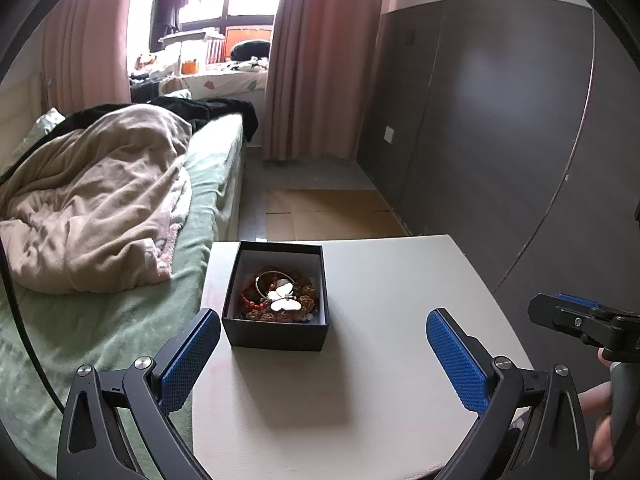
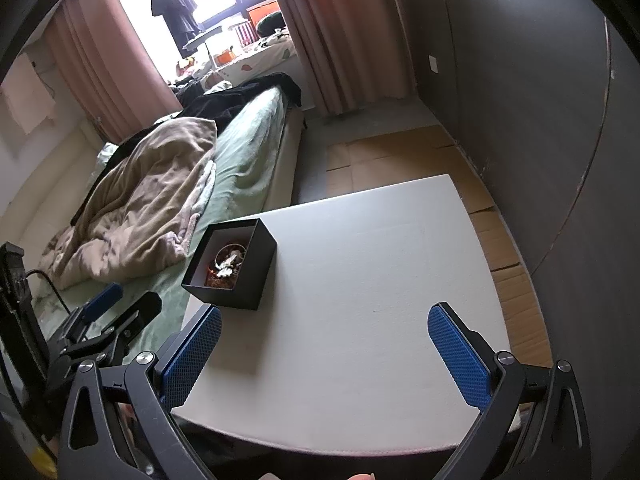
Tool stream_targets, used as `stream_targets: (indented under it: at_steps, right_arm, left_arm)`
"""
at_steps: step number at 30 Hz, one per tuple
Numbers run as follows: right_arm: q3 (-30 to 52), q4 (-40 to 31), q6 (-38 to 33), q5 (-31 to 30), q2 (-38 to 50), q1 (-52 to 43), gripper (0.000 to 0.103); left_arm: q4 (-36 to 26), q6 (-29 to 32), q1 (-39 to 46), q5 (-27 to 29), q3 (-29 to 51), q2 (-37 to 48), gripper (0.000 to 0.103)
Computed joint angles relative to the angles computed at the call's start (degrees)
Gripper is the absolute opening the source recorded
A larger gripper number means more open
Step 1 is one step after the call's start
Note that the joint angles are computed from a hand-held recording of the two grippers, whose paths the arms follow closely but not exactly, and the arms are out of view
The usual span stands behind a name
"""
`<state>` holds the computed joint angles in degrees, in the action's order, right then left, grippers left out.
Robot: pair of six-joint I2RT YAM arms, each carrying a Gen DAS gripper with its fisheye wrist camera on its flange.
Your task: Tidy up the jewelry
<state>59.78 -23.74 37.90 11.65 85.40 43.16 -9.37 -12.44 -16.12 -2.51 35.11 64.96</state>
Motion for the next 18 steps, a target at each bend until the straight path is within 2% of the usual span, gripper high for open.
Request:
stream_targets:
  at_steps: [18]
  right_arm:
    - [-0.77, -0.45, 0.46, -0.01, -0.57, -0.26, 0.103]
  left_arm:
    - [0.63, -0.15, -1.60, -1.18, -0.91, -1.05, 0.103]
